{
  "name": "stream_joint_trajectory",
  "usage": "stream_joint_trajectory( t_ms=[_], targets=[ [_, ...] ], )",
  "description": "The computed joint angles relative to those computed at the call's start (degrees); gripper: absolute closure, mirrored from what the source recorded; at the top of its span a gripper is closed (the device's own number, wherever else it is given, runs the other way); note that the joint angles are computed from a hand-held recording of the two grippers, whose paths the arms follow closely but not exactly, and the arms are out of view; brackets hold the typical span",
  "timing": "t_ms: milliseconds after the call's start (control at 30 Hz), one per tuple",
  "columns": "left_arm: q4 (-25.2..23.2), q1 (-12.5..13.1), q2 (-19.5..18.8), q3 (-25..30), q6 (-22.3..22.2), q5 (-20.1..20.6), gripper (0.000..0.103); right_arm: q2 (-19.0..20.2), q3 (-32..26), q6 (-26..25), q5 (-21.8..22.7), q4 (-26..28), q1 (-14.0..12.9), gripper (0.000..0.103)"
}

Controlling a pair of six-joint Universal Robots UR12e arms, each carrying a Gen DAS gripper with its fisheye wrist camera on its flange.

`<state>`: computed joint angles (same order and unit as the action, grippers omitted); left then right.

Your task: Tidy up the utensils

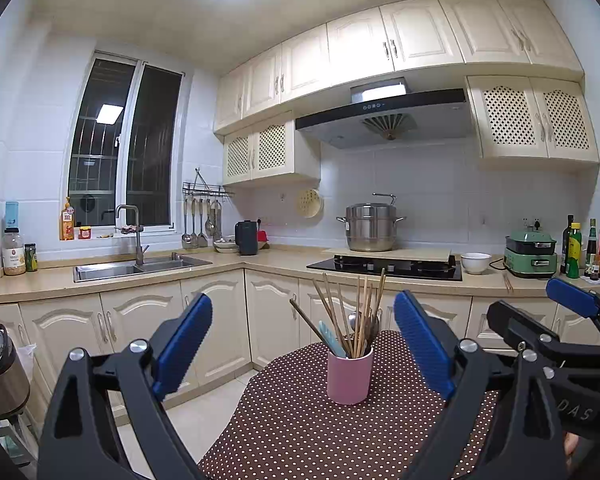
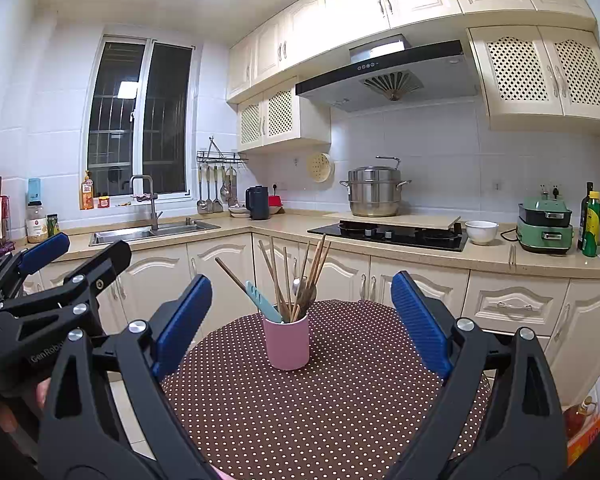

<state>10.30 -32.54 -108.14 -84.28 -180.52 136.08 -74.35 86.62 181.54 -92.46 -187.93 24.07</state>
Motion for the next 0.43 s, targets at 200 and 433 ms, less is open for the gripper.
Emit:
stream_joint_trajectory(
  t_ms=[200,433],
  targets=[
    [0.2,0.1,-0.2,0.1,0.3,0.1,0.012,0.1,-0.1,0.1,0.0,0.1,0.0,0.013],
    [-1.5,0.6,-0.7,0.8,-0.6,-0.1,0.012,0.6,-0.6,0.7,0.0,0.9,-0.1,0.013]
  ],
)
